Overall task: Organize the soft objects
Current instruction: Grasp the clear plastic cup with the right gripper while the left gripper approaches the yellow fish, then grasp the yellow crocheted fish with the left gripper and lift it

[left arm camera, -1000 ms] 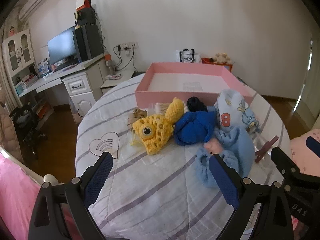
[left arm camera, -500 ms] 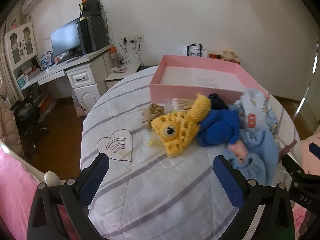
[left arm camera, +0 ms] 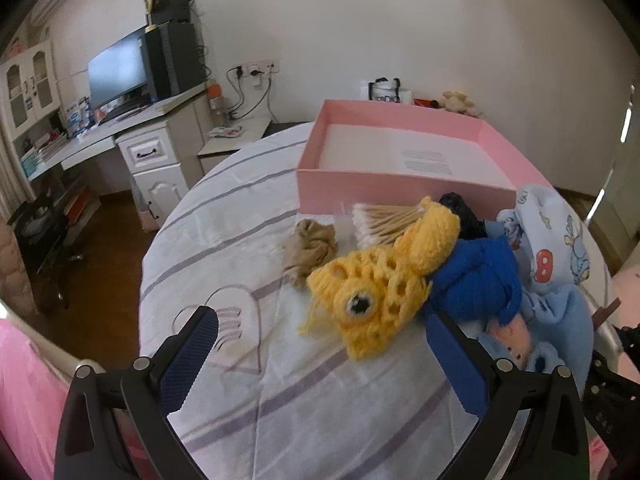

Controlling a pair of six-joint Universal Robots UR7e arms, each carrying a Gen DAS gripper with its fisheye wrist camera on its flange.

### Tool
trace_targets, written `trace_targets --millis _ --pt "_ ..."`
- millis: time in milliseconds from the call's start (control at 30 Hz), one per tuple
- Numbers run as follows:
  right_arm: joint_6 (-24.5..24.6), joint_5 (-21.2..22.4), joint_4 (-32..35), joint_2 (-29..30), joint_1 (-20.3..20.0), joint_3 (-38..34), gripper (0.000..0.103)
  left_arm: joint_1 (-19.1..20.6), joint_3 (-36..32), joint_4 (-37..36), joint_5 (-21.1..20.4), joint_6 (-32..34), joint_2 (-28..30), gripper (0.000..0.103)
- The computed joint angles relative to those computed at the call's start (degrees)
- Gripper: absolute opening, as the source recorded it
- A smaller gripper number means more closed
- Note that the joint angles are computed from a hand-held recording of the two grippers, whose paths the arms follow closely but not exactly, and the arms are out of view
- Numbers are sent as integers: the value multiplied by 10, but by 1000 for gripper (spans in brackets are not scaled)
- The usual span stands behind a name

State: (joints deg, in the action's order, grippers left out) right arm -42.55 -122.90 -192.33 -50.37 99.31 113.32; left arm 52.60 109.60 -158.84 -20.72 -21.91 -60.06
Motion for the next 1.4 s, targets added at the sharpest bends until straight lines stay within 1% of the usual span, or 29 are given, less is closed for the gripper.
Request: trace_targets --millis 67,133,167,233,267,333,367,400,467,500,600,833,1033,1100,1200,1267,1400 --pt "16 8 18 -6 -2 -4 37 7 -10 -18 -2 32 11 103" --pt "21 5 19 -6 -3 -9 37 11 -18 -31 -5 49 18 103" --pt "20 -2 13 -4 -3 -14 37 16 -22 -41 -13 63 22 103" --pt "27 0 20 -6 -5 -22 37 23 -31 -61 -31 90 29 103" --pt "32 1 24 -7 -7 -27 37 27 -33 -79 -41 107 33 101" --pt "32 -2 25 -2 -8 -36 37 33 -40 -111 -42 131 45 88" --pt "34 -3 26 0 -8 -40 37 38 -42 -109 -57 135 44 70" --pt "37 -1 30 1 -9 -43 37 40 -45 -94 -63 125 43 53" --pt "38 1 34 3 -10 -48 37 51 -52 -56 -81 100 40 41" --pt "40 3 37 4 -11 -51 37 51 -49 -66 -83 102 40 32" --pt "42 7 42 4 -13 -54 37 45 -35 -95 -78 117 35 27" --pt "47 23 38 -6 -14 -45 37 16 16 -174 -59 154 7 26" --pt "51 39 24 -27 -10 -27 37 -5 46 -182 -34 147 -13 26" --pt "45 45 10 -36 -5 -17 36 -13 59 -182 -31 136 -23 26" --pt "42 56 -2 -48 2 -7 36 -27 74 -199 -17 140 -28 26" --pt "39 66 -11 -57 8 0 36 -43 86 -197 -3 130 -33 26" --pt "27 91 -42 -76 26 18 36 -78 105 -214 10 125 -37 26"
